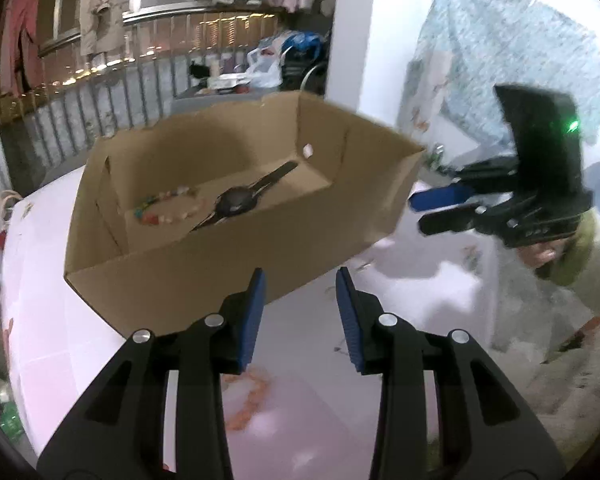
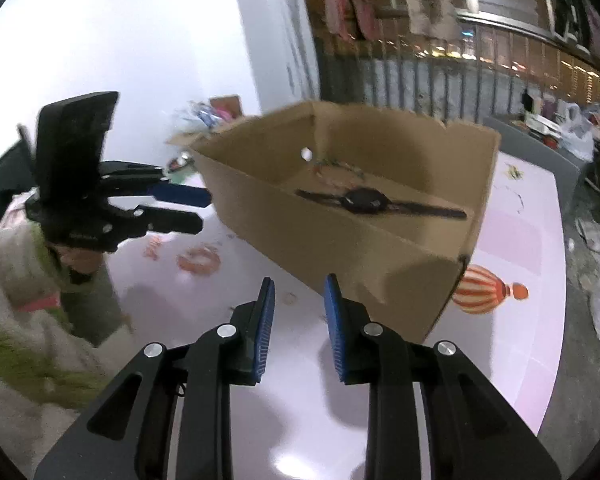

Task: Organize jewelry
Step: 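Open both grippers over the box to drop the pieces, then lower the left gripper onto a small gold ring and close while the right approaches a thin gold chain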

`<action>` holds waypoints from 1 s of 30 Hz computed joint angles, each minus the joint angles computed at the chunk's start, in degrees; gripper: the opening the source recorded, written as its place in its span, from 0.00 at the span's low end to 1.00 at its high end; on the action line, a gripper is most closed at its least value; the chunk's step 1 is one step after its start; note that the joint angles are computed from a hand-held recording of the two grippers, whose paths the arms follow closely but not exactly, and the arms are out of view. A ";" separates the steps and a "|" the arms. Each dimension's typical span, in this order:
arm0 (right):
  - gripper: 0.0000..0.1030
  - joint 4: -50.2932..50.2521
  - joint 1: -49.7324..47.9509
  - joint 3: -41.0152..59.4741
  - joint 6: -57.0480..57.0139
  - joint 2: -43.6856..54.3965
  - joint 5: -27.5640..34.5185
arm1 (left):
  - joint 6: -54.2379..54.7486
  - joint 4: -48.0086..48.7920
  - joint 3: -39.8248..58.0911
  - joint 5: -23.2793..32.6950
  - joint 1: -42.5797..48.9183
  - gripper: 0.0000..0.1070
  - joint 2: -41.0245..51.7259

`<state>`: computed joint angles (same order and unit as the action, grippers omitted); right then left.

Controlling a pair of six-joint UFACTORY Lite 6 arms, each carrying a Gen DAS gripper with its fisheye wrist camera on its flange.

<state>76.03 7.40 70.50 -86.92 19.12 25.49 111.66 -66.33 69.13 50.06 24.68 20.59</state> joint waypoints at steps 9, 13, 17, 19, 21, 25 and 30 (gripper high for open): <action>0.25 2.37 0.16 5.48 -1.70 4.85 -3.69 | -2.18 -4.10 5.48 -4.91 -2.23 0.32 5.93; 0.25 4.43 -0.15 6.13 -3.16 5.97 -2.52 | -5.47 -3.90 7.51 -4.19 -2.47 0.32 7.96; 0.25 1.32 -0.89 6.70 -2.13 6.80 1.61 | -5.13 -1.47 6.19 0.40 -2.78 0.32 7.86; 0.25 -0.01 -1.02 6.64 -2.38 7.51 3.32 | -2.35 -0.98 2.86 0.37 -3.73 0.32 6.30; 0.25 -1.99 -0.87 7.19 -2.00 8.68 4.84 | -0.37 -0.34 0.16 -0.31 -5.19 0.32 5.40; 0.25 -5.28 -0.58 9.37 -1.36 11.29 6.60 | 1.99 -0.53 -2.80 -3.04 -8.19 0.32 4.67; 0.25 -9.98 -0.57 13.71 1.13 15.19 8.78 | 1.79 -0.32 -2.79 -6.14 -10.92 0.32 5.78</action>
